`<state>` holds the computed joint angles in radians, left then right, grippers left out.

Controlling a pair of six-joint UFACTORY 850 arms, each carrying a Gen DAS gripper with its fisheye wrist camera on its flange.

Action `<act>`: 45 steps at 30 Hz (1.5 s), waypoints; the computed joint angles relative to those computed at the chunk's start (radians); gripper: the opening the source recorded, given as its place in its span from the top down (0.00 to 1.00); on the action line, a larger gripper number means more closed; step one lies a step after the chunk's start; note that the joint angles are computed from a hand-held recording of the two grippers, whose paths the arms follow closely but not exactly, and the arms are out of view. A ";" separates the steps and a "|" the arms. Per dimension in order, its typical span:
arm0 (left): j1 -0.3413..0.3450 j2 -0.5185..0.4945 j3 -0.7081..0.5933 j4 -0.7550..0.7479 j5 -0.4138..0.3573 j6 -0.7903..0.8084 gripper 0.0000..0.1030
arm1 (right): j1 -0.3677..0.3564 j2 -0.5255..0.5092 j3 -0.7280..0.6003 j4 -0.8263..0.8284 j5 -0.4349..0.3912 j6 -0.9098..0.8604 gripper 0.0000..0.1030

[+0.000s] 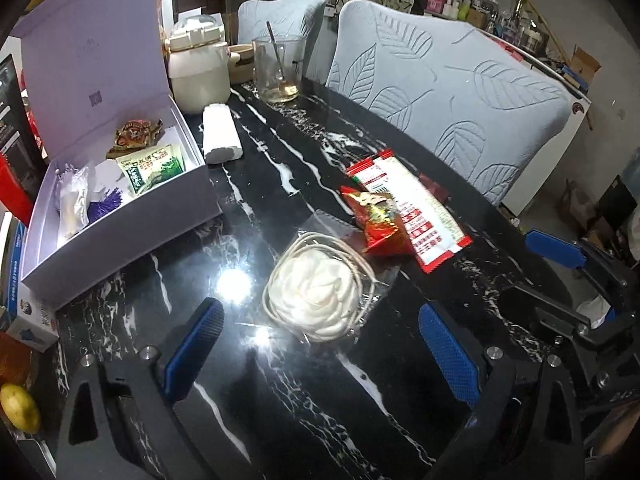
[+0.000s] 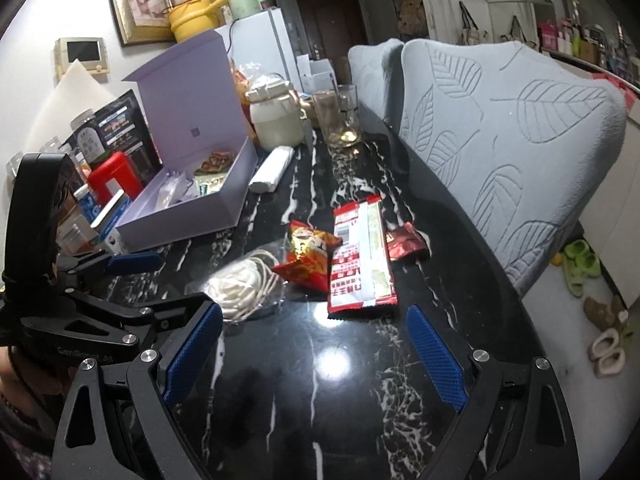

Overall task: Organize soft objects
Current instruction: 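Withdraw both tools from the box toward the cable bag and snack packets, then close the left tool on the clear bag with the white cable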

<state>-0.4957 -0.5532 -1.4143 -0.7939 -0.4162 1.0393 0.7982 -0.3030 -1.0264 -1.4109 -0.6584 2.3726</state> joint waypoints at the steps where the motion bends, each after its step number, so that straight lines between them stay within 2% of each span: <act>1: -0.001 -0.009 -0.009 0.009 -0.004 -0.007 0.03 | -0.006 -0.002 0.001 -0.003 0.010 0.000 0.08; 5: -0.008 -0.046 -0.048 0.060 -0.023 -0.045 0.03 | -0.028 -0.011 0.000 -0.009 0.047 -0.006 0.08; 8: -0.013 -0.083 -0.092 0.132 -0.049 -0.131 0.03 | -0.040 -0.014 0.000 -0.002 0.063 -0.018 0.08; 12: -0.009 -0.124 -0.144 0.133 -0.115 -0.145 0.03 | -0.056 -0.010 0.008 -0.008 0.083 -0.011 0.08; 16: -0.020 -0.155 -0.181 0.208 -0.128 -0.201 0.03 | -0.071 -0.010 0.012 -0.007 0.101 -0.013 0.08; 20: -0.020 -0.182 -0.213 0.222 -0.163 -0.212 0.03 | -0.082 -0.006 0.019 -0.008 0.113 -0.013 0.08; 27: -0.049 -0.168 -0.175 0.318 -0.073 -0.199 0.01 | -0.093 -0.004 0.025 -0.005 0.125 -0.011 0.08; 33: -0.047 -0.170 -0.180 0.309 -0.075 -0.207 0.01 | -0.100 -0.005 0.032 -0.016 0.145 0.018 0.08; 34: -0.046 -0.165 -0.171 0.290 -0.059 -0.190 0.02 | -0.100 -0.004 0.032 -0.015 0.146 0.019 0.08; 38: -0.038 -0.139 -0.137 0.210 -0.035 -0.100 0.32 | -0.098 -0.002 0.035 -0.006 0.140 0.016 0.08; 41: -0.035 -0.127 -0.121 0.200 -0.026 -0.096 0.38 | -0.100 -0.001 0.036 -0.006 0.144 0.022 0.08; 45: -0.029 -0.114 -0.103 0.192 -0.028 -0.113 0.40 | -0.102 -0.004 0.032 -0.013 0.151 0.025 0.08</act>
<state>-0.5246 -0.6669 -1.5175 -0.6015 -0.4438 0.9268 0.6963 -0.3073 -0.9948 -1.4240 -0.5079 2.3973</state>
